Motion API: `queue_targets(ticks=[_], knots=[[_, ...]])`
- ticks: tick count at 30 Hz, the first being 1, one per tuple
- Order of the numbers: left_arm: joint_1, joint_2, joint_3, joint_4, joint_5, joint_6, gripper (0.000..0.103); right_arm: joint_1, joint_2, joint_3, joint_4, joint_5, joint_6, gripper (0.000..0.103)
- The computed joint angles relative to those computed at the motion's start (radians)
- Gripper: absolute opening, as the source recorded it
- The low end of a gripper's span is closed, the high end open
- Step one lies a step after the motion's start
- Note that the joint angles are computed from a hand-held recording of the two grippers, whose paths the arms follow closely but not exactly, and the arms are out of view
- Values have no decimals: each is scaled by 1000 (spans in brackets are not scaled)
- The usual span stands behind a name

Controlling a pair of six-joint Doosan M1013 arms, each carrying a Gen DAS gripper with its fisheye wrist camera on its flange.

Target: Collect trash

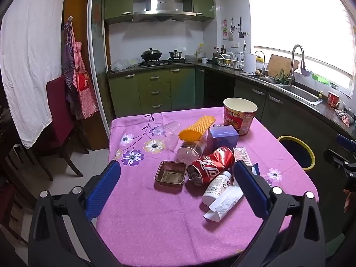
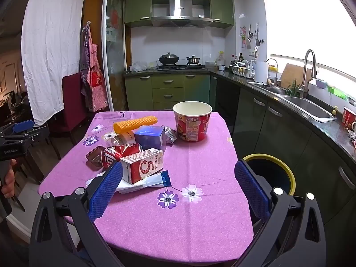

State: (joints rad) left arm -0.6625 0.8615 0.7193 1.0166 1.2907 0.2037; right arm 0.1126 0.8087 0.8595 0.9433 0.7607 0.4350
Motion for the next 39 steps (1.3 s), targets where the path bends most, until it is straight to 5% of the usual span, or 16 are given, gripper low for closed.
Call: queue_targets(ticks=[39], knots=[[1, 6, -3, -8, -5, 19, 97, 6, 15, -9, -9, 0, 17, 99]])
